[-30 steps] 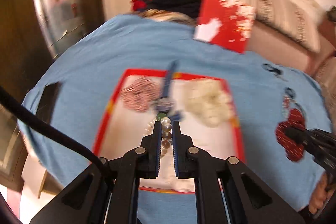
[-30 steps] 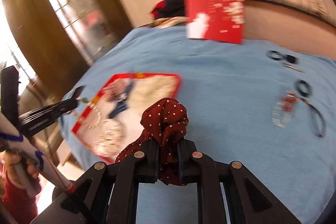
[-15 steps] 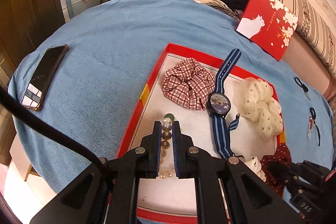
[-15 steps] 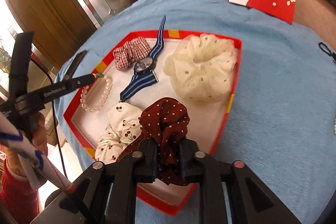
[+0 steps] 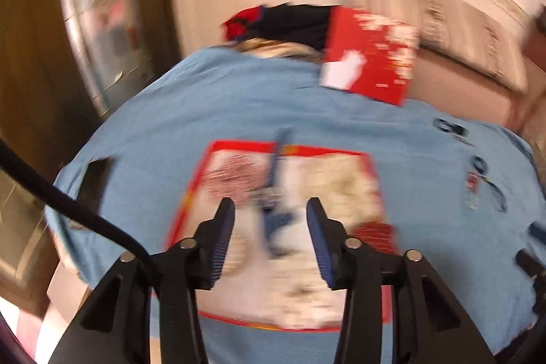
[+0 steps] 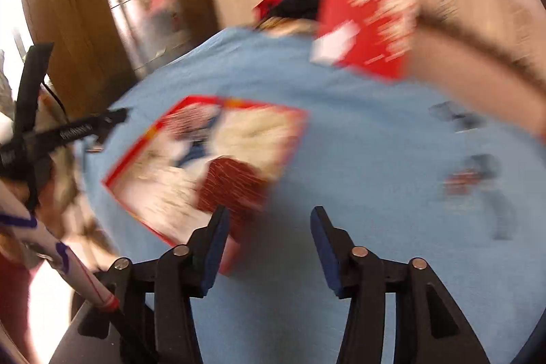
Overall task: Organize jewelry
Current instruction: 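Open both grippers to drop the bracelet and bow into the box, then move both grippers back over the red bead bracelet and black hair ties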
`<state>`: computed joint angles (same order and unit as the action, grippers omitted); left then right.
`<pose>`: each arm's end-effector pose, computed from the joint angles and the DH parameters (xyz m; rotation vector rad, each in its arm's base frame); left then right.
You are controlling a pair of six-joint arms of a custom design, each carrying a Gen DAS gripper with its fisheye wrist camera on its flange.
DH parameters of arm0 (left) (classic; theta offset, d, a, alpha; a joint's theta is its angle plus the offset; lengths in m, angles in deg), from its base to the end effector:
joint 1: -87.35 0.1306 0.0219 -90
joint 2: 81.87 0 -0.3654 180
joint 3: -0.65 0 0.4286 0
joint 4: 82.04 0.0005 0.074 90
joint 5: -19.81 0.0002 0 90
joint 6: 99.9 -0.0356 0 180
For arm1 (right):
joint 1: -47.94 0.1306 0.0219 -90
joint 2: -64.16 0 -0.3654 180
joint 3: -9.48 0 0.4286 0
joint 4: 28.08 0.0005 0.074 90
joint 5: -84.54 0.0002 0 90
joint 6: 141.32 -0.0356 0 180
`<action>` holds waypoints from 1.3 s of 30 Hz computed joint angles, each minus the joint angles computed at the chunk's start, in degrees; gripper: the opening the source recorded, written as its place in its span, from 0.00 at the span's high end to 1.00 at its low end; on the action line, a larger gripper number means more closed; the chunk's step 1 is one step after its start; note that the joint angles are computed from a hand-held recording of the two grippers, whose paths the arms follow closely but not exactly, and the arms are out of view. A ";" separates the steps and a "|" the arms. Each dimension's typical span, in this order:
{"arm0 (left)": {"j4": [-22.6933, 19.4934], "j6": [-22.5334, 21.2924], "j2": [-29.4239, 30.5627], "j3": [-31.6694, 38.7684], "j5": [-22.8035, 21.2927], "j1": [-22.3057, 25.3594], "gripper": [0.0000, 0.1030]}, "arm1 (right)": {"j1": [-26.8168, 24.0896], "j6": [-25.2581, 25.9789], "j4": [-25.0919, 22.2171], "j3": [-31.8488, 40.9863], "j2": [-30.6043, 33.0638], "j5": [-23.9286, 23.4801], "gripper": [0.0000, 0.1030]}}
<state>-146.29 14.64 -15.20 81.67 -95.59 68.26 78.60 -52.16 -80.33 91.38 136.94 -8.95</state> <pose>0.3456 -0.1040 0.4910 -0.3025 2.3204 0.1716 0.3576 0.2139 0.4725 -0.6339 2.2603 0.3450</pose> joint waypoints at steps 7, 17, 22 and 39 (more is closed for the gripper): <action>-0.17 13.84 18.56 16.37 0.84 -17.19 0.57 | -27.07 5.15 7.93 -16.03 -14.86 6.77 0.29; -4.95 15.08 50.03 48.95 2.98 -27.54 0.57 | -44.67 1.69 10.28 -14.39 -9.54 -1.47 0.31; -8.91 13.97 58.64 59.61 4.27 -27.39 0.57 | -46.29 -2.01 9.49 -13.24 -7.53 -5.05 0.31; -12.55 9.43 69.16 67.20 6.32 -24.25 0.57 | -45.85 -6.04 10.67 -14.35 -6.09 -4.41 0.31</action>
<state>-158.85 24.07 53.96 148.87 -89.27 44.01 32.75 -58.20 -69.66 77.03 130.85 -13.36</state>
